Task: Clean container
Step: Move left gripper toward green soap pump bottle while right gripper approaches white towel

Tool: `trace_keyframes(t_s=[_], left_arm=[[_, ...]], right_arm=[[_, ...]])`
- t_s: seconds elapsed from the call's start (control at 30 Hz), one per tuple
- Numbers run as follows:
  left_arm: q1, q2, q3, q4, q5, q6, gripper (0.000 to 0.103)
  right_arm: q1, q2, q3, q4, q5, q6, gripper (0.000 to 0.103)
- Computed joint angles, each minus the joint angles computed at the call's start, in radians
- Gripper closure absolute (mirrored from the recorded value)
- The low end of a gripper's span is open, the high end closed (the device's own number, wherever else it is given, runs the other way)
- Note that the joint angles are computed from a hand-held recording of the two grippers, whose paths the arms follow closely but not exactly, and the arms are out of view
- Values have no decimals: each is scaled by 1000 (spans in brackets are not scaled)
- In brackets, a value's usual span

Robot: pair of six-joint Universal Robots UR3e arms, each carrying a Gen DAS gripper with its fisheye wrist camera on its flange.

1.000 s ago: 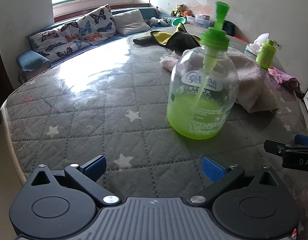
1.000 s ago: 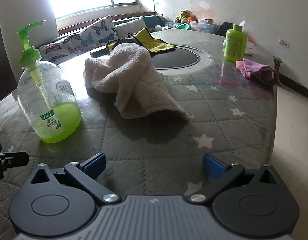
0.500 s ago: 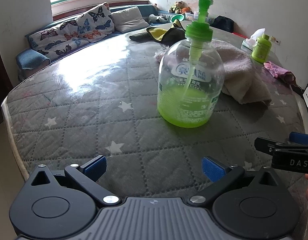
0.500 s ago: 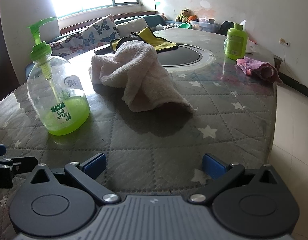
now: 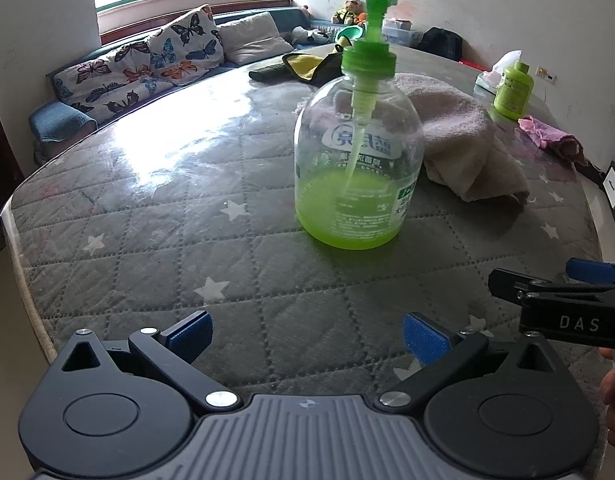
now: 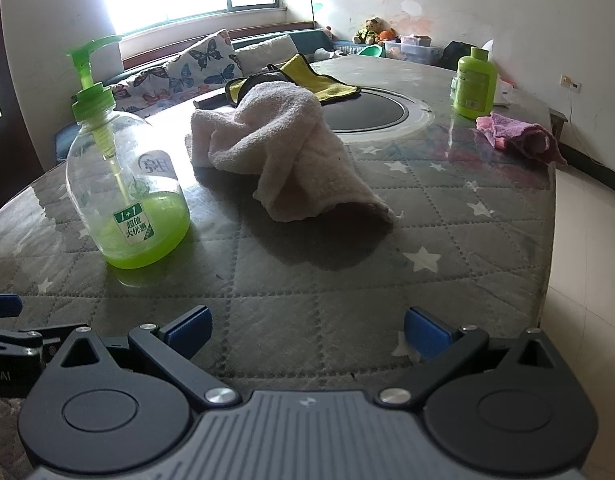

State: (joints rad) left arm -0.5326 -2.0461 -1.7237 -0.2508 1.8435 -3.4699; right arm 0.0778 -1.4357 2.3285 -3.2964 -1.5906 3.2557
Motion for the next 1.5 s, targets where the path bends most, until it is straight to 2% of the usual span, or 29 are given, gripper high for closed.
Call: trace_keyframes(t_s=[0.6, 0.93, 1.5], left_arm=[[69, -90, 224, -135, -63, 67, 0], [102, -102, 267, -166, -101, 104, 0], [153, -94, 272, -188, -151, 135, 0]], right_arm=[[-24, 53, -80, 29, 46, -9, 0], [-61, 85, -161, 68, 83, -21, 0], [-80, 166, -402, 176, 105, -48, 1]])
